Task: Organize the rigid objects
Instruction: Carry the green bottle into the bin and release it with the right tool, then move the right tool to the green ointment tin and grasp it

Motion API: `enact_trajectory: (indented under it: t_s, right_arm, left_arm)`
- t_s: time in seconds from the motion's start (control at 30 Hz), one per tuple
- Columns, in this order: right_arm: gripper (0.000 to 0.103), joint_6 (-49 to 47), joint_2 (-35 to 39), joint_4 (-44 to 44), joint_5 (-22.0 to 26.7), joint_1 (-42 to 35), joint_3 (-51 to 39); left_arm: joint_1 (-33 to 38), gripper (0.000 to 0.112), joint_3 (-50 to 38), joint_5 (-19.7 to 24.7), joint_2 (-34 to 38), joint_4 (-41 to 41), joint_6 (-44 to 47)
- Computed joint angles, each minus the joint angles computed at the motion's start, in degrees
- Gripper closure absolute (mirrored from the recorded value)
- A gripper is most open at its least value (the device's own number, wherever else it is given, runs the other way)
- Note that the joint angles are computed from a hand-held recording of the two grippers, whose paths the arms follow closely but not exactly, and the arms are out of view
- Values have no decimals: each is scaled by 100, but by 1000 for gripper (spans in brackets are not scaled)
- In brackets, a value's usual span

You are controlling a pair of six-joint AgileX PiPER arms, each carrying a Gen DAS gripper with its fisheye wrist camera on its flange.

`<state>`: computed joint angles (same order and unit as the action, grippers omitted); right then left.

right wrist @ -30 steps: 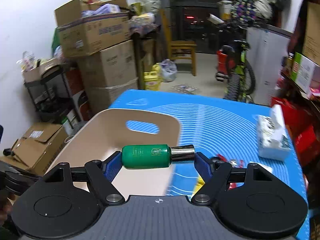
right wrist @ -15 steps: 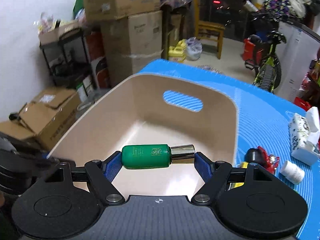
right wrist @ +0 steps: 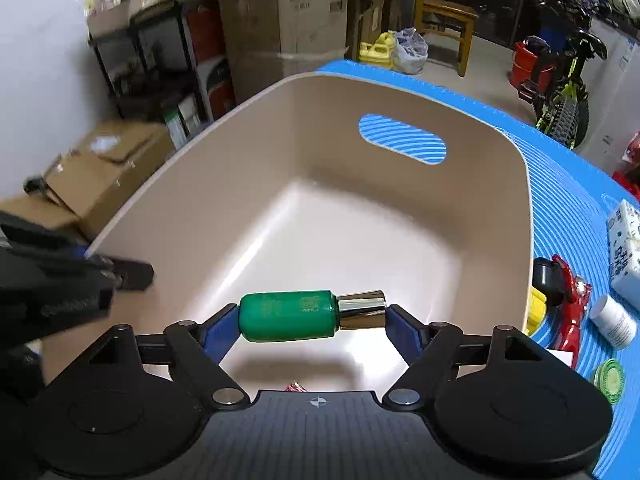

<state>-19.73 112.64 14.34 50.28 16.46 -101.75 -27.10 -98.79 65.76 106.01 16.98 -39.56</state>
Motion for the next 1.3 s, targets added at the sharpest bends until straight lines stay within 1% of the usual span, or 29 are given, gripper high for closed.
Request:
enact_trajectory:
  t_s: [0.1, 0.3, 0.43, 0.53, 0.77, 0.9, 1.0, 1.1, 1.13, 1.23, 1.3]
  right_arm:
    - [20, -231, -245, 236, -188, -151, 179]
    - [19, -662, -567, 821, -206, -758, 117]
    - [18, -757, -572, 885, -143, -1249, -95]
    - [18, -709, -519, 742, -166, -1605, -146]
    - [18, -318, -157, 248, -381, -2300, -263]
    - [18, -166, 140, -94, -538, -2516, -293]
    - [18, -20, 349, -283, -724, -2624, -236]
    - [18, 223, 543, -507, -1024, -2654, -61]
    - [19, 235, 634, -502, -1096, -2711, -6]
    - [19, 212, 844, -429, -1115, -2821, 13]
    - [20, -43, 889, -321, -1240, -2884, 142]
  left_arm:
    - [-1, 107, 0, 2, 1, -8, 0]
    - [0, 106, 20, -17, -5, -7, 2]
    - [-1, 106, 22, -17, -6, -4, 1]
    - [-2, 106, 26, -18, -7, -7, -6]
    - [-7, 106, 21, -9, -4, -3, -15]
    - [13, 106, 31, -13, -19, -19, 6]
    - [18, 106, 29, -8, -24, -22, 12]
    - [19, 106, 31, -6, -26, -24, 9]
    - [16, 106, 30, -7, -24, -21, 12]
    - [21, 106, 39, -14, -29, -17, 24]
    - [29, 106, 48, -20, -36, -24, 27]
